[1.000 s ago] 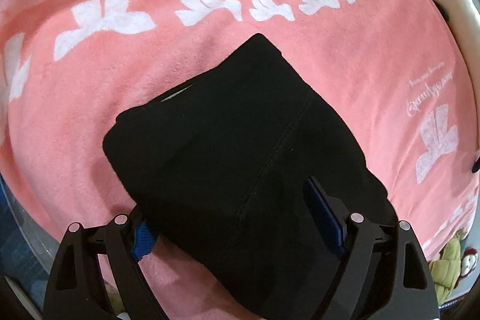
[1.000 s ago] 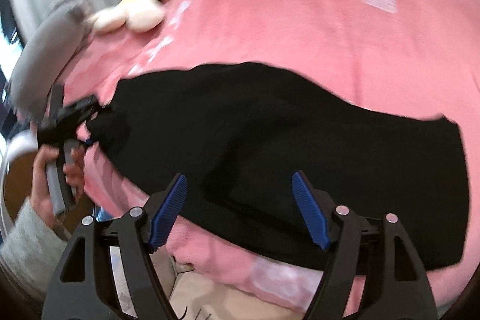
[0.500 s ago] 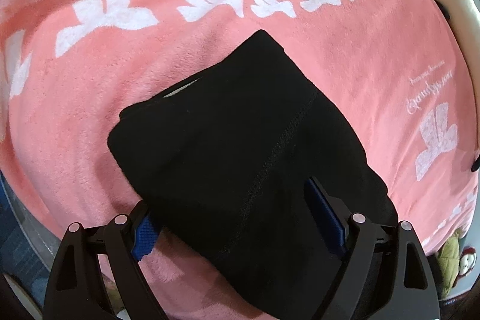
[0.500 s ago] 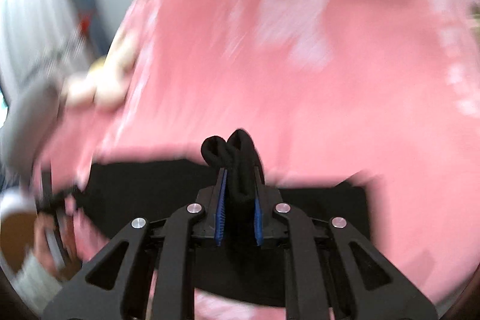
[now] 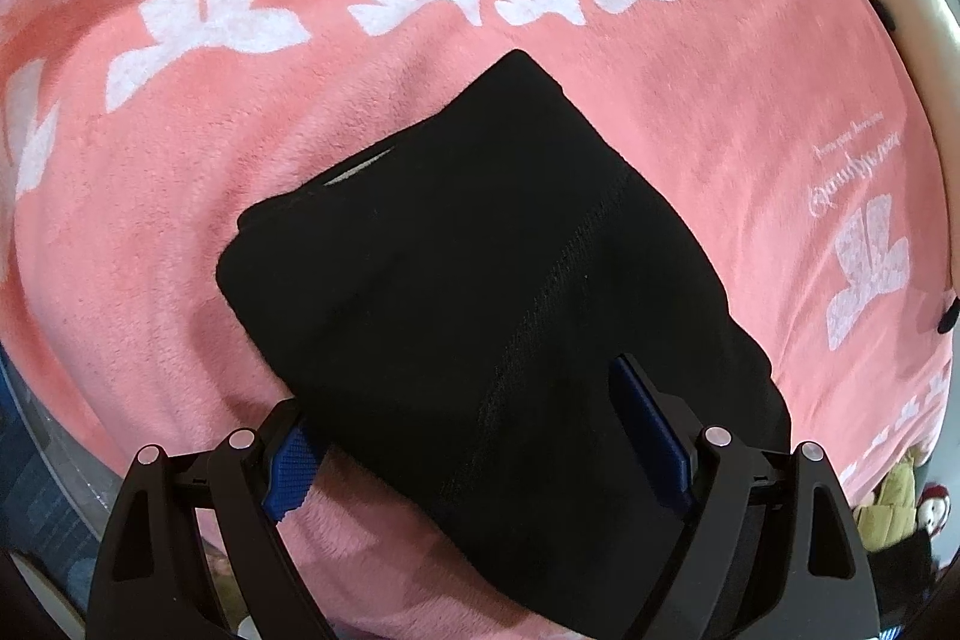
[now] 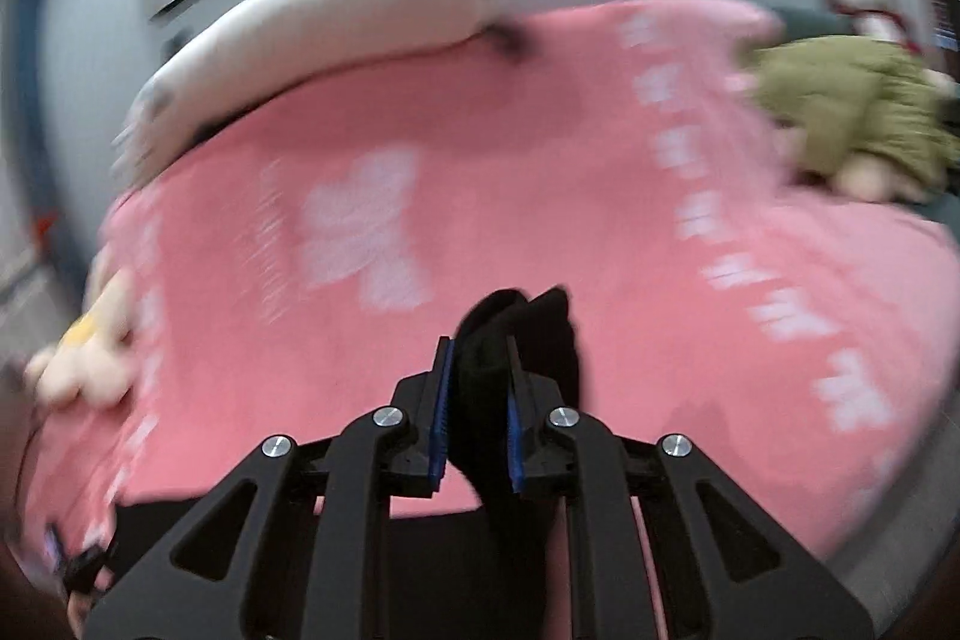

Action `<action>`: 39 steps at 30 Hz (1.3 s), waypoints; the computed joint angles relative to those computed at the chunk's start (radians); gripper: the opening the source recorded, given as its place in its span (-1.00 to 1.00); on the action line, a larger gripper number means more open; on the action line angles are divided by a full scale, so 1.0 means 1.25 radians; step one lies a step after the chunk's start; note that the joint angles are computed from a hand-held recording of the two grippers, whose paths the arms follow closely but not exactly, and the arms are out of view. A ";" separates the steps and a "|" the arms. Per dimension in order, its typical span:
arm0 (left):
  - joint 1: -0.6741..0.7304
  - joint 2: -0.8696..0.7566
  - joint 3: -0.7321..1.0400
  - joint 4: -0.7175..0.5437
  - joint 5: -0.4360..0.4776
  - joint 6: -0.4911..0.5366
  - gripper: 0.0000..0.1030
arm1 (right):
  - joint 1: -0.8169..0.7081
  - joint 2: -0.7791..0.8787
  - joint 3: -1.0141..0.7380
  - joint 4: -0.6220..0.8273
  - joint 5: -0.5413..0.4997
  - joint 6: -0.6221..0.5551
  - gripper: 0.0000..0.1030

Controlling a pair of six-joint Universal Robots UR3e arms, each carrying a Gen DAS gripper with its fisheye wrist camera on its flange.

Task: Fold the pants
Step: 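Grasp the folded pants end with the left tool while the right tool pinches the other end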

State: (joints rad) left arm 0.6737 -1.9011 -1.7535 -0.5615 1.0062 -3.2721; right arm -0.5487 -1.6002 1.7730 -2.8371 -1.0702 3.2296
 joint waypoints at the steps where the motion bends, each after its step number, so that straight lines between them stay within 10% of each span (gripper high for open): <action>1: 0.000 0.000 0.000 -0.002 0.000 0.002 0.64 | 0.084 0.047 -0.034 -0.002 -0.006 -0.010 -0.73; 11: 0.036 0.001 -0.011 -0.018 -0.069 -0.017 0.66 | 0.553 0.471 -0.285 0.164 -0.015 -0.172 -0.63; 16: 0.062 -0.010 -0.028 0.018 -0.128 -0.037 0.57 | 0.486 0.338 -0.122 0.069 -0.058 -0.121 0.17; 20: 0.045 0.008 -0.030 0.037 -0.121 -0.026 -0.64 | 0.399 0.225 0.000 0.044 -0.092 -0.115 0.40; 22: 0.048 0.031 -0.036 0.033 -0.149 -0.026 -0.68 | 0.350 0.180 0.060 0.038 -0.081 -0.121 0.40; 31: -0.179 0.237 0.054 -0.016 -0.110 0.029 -0.64 | 0.277 0.135 0.153 0.008 -0.010 -0.132 0.41; 35: -0.394 0.120 0.182 -0.082 0.016 0.042 0.17 | 0.242 0.125 0.188 0.009 0.016 -0.167 0.44; 39: -0.506 0.060 0.149 -0.075 0.116 0.007 0.20 | 0.187 0.099 0.214 0.049 0.051 -0.193 0.45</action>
